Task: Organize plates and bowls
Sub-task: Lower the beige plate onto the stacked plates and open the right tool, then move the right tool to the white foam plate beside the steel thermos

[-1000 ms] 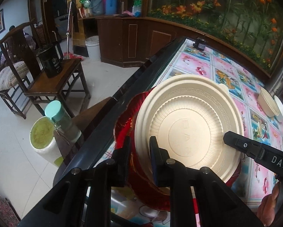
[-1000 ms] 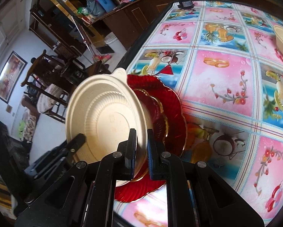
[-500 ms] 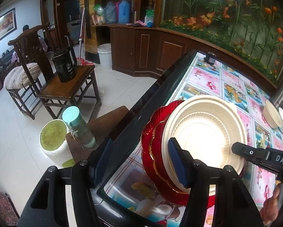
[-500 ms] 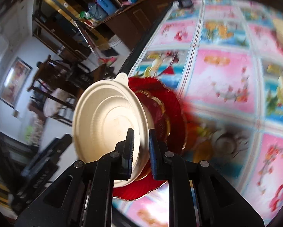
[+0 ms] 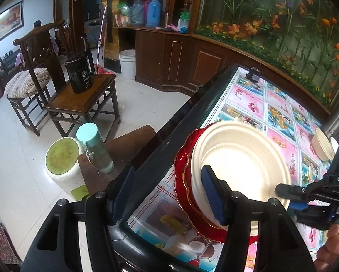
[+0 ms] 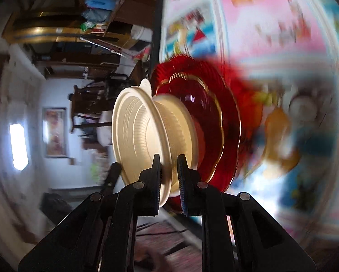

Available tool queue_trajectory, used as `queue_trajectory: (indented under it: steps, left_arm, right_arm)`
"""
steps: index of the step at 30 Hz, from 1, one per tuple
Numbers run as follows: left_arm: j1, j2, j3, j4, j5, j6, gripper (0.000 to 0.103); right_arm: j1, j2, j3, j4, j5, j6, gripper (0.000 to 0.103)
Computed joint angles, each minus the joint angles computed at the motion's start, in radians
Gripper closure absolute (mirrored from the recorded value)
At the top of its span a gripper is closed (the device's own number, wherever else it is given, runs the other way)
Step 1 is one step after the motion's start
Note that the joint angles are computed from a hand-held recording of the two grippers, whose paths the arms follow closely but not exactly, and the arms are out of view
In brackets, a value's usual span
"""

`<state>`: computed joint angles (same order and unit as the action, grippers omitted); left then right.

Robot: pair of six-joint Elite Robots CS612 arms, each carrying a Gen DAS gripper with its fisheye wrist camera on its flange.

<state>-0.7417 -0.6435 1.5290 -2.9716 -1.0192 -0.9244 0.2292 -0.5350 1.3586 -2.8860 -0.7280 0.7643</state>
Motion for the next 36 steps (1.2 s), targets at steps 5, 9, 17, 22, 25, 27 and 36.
queue_trajectory:
  steps: [5, 9, 17, 22, 25, 27, 36]
  left_arm:
    - [-0.002, 0.002, -0.006, 0.01, 0.002, 0.0, 0.042]
    - [-0.002, 0.002, -0.007, 0.014, 0.003, -0.003, 0.042]
    - [-0.001, -0.003, -0.005, 0.031, 0.011, 0.002, 0.042]
    - [-0.014, -0.016, 0.006, 0.021, 0.066, -0.01, 0.042]
    - [-0.024, -0.014, -0.002, -0.008, 0.073, 0.011, 0.042]
    - [-0.033, -0.007, -0.017, -0.023, 0.074, 0.047, 0.041]
    - [-0.089, 0.069, -0.184, 0.03, -0.008, 0.284, 0.032]
  right_arm:
    - [0.0, 0.01, 0.0, -0.023, -0.002, 0.054, 0.088]
    - [0.012, -0.006, -0.004, 0.005, -0.055, -0.019, 0.087]
    - [0.02, -0.021, -0.02, 0.073, -0.102, -0.118, 0.061]
    - [-0.007, -0.043, 0.019, 0.028, -0.082, -0.16, 0.058]
    - [-0.033, -0.066, 0.065, -0.016, -0.136, -0.154, 0.055]
    - [-0.052, -0.081, 0.096, -0.044, -0.19, -0.137, 0.055]
    - [-0.14, -0.118, 0.228, -0.189, -0.317, -0.007, 0.055]
